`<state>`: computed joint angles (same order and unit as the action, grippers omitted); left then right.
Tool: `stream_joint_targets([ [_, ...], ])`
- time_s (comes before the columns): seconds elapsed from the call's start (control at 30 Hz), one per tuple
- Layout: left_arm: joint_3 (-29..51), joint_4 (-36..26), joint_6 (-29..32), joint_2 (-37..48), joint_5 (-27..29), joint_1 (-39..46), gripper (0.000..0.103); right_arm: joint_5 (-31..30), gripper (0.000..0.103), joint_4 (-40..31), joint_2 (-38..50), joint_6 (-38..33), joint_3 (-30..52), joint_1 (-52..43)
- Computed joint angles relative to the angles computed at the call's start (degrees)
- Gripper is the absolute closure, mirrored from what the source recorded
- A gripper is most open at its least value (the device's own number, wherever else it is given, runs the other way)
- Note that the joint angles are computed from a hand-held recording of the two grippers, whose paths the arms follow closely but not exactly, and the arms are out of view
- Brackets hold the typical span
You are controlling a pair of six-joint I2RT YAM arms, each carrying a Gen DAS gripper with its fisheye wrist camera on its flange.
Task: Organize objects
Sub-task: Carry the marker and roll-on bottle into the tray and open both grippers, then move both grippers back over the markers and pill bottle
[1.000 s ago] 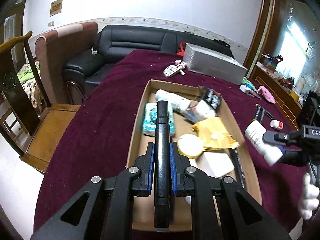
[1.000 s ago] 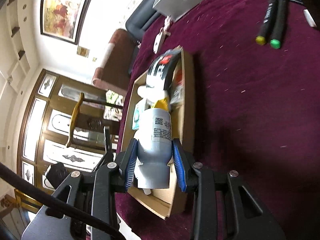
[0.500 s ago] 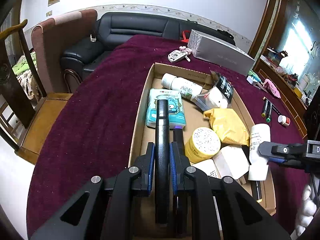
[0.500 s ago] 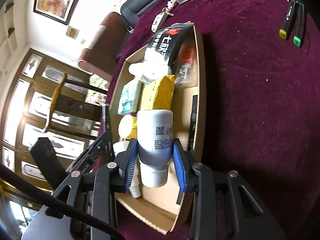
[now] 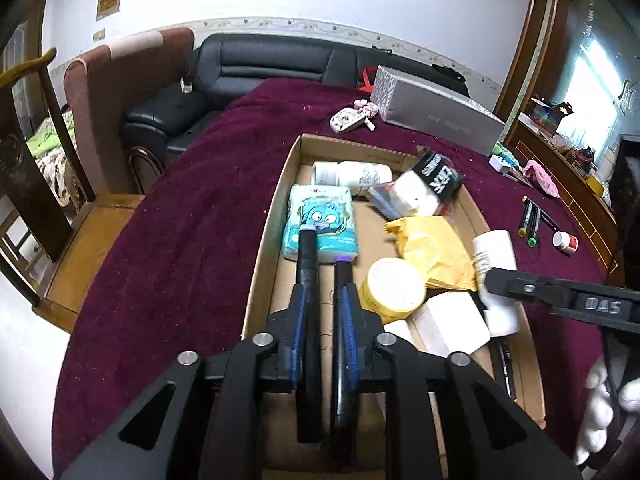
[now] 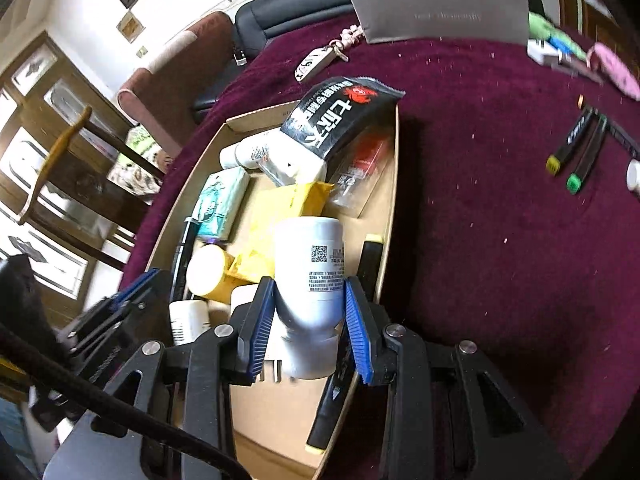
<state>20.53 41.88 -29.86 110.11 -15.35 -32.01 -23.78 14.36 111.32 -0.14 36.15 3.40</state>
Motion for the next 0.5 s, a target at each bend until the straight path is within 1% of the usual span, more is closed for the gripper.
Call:
stream_joint_targets([
  [0.03,-0.42,-0.38,-0.44,-1.10,-1.23,-0.86,0.074,0.83,0.070,0.13,-0.04,-0.08,0.04,0.42],
  [0.07,-0.96,-0.67,-0.87,-2.36,-2.48,-1.77,0.063,1.67,0.070,0.37,0.19,0.17,0.19,1.16],
  [0.1,-1.61,-0.58,-1.08,-3.50,-3.39,-2.40,0.056,1.72,0.070,-0.02,0.65,0.23,0.68,1.47],
  [0.17,-2.52,-0.69,-1.46,-5.24,-5.17,-3.56,0.055,1.26,0.069,-0.95,1.47,0.38,1.46,1.57],
  [0.27,-3.01,-3.27,-2.36,-8.26,-8.99,-6.10,0.053,2.50,0.069,-0.60,2.29,1.31,1.97,2.69],
  [0.37,-3.25,-5.27,-3.08,-10.53,-10.97,-7.58,0.048,3.57,0.069,0.34,1.04,1.71,0.92,3.09],
  [0.5,-3.41,-7.89,-4.30,-12.85,-12.99,-9.27,0.048,4.78,0.064,2.58,-2.98,1.74,-2.13,2.80],
])
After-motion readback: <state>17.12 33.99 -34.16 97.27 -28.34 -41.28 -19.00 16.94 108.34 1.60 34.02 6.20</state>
